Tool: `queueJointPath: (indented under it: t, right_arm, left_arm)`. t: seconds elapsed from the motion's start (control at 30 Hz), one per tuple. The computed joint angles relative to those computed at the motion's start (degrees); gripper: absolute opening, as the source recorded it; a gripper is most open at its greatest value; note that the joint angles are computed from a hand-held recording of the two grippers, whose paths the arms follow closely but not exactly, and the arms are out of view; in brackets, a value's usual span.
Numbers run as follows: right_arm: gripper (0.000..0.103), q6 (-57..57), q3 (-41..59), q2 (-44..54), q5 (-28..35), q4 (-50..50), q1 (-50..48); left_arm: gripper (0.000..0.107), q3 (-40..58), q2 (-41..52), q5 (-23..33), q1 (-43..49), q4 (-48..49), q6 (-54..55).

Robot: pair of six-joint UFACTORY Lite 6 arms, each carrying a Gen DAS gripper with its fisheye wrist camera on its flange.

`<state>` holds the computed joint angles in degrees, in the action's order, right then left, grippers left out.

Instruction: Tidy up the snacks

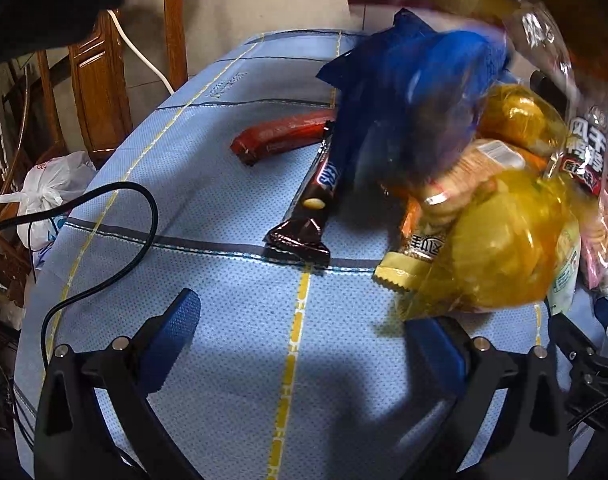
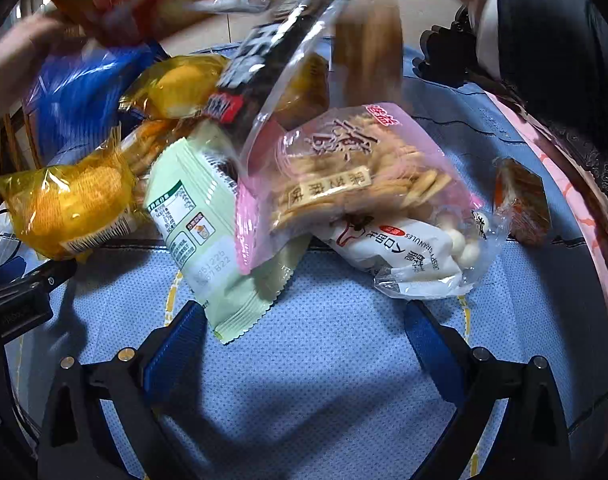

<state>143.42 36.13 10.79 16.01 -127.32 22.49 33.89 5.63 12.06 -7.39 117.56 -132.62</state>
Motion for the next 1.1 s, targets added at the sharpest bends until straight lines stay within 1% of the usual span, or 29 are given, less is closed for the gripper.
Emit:
queueJointPath:
  t: [1.1]
  right_arm:
    - [0.1,-1.8,0.5,0.3,-0.1,1.6,0.0]
  left_arm:
    - [0.099,0.3,0.7,0.0,0.5,2.7,-2.2]
